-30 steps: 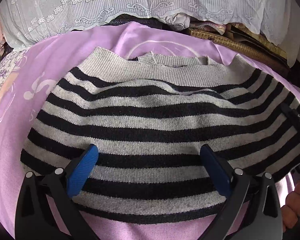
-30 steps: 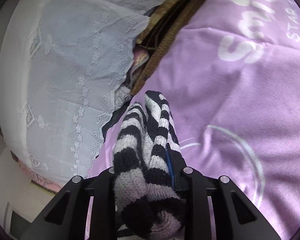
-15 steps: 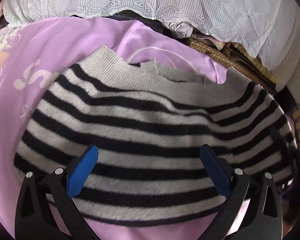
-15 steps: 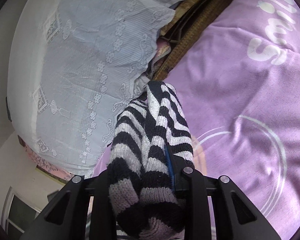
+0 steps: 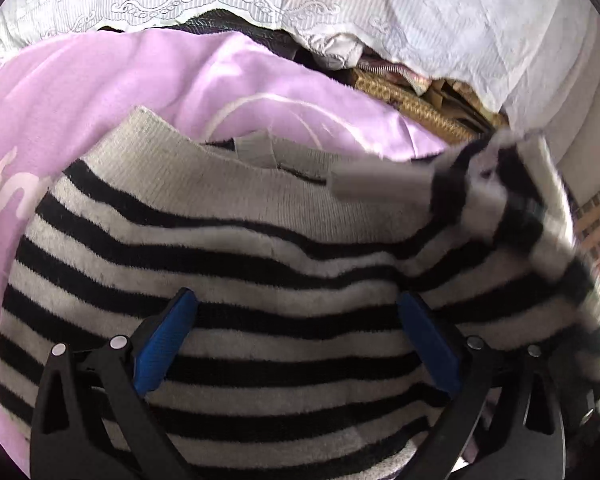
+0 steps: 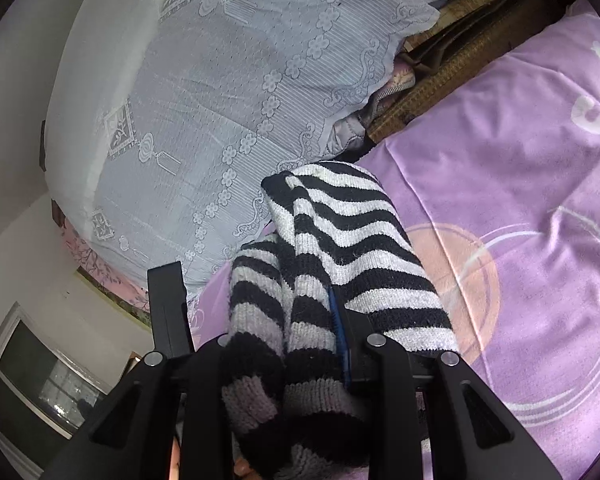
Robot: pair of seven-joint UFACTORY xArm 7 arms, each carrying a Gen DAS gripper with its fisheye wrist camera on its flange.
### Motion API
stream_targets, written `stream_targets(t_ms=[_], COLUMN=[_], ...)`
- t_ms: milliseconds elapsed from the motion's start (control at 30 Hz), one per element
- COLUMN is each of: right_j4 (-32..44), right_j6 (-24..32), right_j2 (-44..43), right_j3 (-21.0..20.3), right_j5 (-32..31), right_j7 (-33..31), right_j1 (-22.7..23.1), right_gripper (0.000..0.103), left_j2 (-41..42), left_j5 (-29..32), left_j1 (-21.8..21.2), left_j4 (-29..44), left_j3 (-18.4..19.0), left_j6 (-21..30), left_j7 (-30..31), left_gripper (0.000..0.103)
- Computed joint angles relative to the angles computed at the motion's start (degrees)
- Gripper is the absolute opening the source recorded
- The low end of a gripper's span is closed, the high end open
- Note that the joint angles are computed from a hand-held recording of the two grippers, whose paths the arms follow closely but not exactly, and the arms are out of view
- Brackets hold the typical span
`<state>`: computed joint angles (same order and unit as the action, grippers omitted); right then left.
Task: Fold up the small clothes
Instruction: 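Carry the held sleeve across the sweater body with the right gripper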
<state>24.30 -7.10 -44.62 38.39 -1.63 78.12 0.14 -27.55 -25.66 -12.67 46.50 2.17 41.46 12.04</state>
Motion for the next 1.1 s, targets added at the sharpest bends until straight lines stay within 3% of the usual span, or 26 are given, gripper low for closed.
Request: stream_targets(t_ms=[200, 367, 567, 867, 1100], right_j4=[1.6, 4.1, 7.7, 15.3, 22.6], right_j6=[0.5, 2.1, 2.2, -0.3, -0.7], right_j2=[1.4, 2.8, 4.7, 11.0, 15.9], right_j3=[0.6, 2.6, 5.8, 12.2, 22.1], right_j5=[-0.9, -2.4, -3.8, -4.5, -5.5], right_j7=[-0.8, -2.3, -2.0, -2.1, -2.7], right_j1=[0.3, -0.6, -3.7, -10.9, -20.2], right_gripper=[0.028, 0.028, 0.028, 0.028, 0.028], left_j2=[6.1, 8.1, 9.0, 10.8, 10.5], left_j5=[-2.9, -0.6, -6.9, -8.7, -4.5], left_j1=[1.1, 3.0, 3.1, 6.7, 10.7], left_j4=[4.4, 6.3, 8.4, 11.9, 12.9], left_j3=[2.0, -0.1, 2.7, 4.5, 4.1], left_j6=[1.2, -0.6, 0.7, 2.1, 0.6], left_j7=[0.9, 0.2, 6.4, 9.7, 10.8], left_gripper=[0.098, 0.098, 0.098, 0.098, 0.098])
